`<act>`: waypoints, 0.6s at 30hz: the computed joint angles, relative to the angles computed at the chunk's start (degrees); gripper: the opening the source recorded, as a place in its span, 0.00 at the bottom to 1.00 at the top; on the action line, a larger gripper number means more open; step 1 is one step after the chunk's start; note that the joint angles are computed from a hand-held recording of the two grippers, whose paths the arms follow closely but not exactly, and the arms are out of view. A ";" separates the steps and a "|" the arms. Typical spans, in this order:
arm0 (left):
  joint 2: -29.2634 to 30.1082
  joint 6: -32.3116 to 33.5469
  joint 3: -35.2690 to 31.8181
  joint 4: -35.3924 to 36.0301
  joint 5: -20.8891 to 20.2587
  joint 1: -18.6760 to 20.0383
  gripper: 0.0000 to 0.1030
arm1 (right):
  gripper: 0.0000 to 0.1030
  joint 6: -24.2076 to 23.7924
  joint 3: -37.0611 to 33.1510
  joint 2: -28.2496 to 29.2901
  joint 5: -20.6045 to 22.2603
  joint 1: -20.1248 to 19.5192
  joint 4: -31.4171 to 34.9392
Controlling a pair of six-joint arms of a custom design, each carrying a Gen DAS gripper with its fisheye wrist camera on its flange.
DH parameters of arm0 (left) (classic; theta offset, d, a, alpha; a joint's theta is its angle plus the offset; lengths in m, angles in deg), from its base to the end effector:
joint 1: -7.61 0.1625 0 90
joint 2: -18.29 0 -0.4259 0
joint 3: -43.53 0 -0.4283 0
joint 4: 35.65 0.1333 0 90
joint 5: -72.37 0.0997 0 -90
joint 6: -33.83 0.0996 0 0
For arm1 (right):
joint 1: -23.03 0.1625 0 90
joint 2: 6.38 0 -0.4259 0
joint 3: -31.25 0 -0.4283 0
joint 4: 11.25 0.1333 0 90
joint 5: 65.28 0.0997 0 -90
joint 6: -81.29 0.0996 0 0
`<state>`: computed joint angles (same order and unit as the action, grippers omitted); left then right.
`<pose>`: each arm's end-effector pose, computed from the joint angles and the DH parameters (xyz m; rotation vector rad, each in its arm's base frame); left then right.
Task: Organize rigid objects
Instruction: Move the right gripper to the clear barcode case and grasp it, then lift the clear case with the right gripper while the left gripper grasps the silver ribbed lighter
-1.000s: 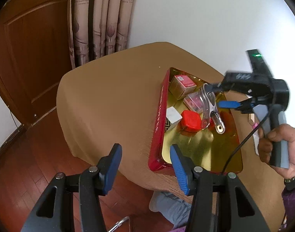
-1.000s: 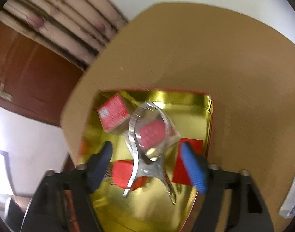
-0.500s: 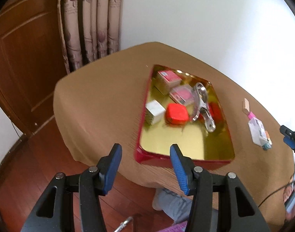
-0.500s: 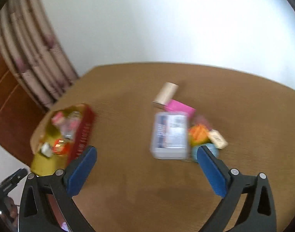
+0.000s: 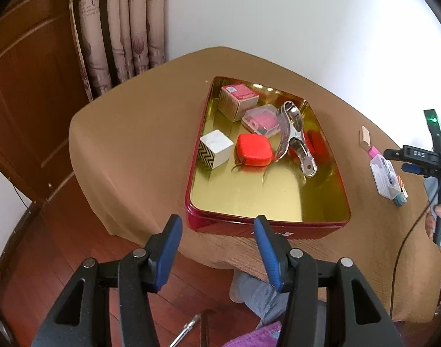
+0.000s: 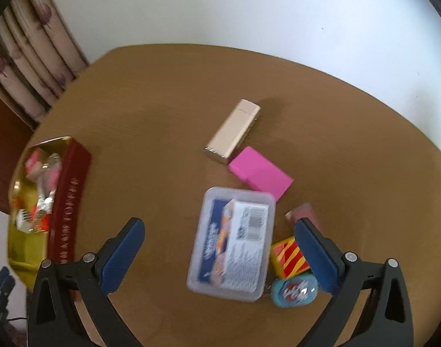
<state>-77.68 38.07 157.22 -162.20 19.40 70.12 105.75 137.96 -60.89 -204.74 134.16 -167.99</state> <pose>-0.0518 -0.5183 0.4127 0.5529 2.4562 -0.5779 0.2781 -0.5599 0.1332 -0.2061 -2.3423 0.6949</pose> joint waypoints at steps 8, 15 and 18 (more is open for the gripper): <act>1.15 -1.38 -1.52 3.89 -1.73 0.99 0.51 | 1.00 3.14 -2.49 1.43 1.62 -2.17 7.63; 1.21 -1.35 -1.17 3.71 -0.78 0.72 0.51 | 0.57 1.31 -1.99 2.77 5.28 -2.43 5.38; 1.14 -1.19 -0.95 3.44 -0.22 0.52 0.51 | 0.57 -0.75 1.34 1.33 6.97 -0.73 -0.58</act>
<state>-76.54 36.88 156.27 -158.76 19.18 70.64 105.00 139.29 -59.56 -197.77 133.42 -168.57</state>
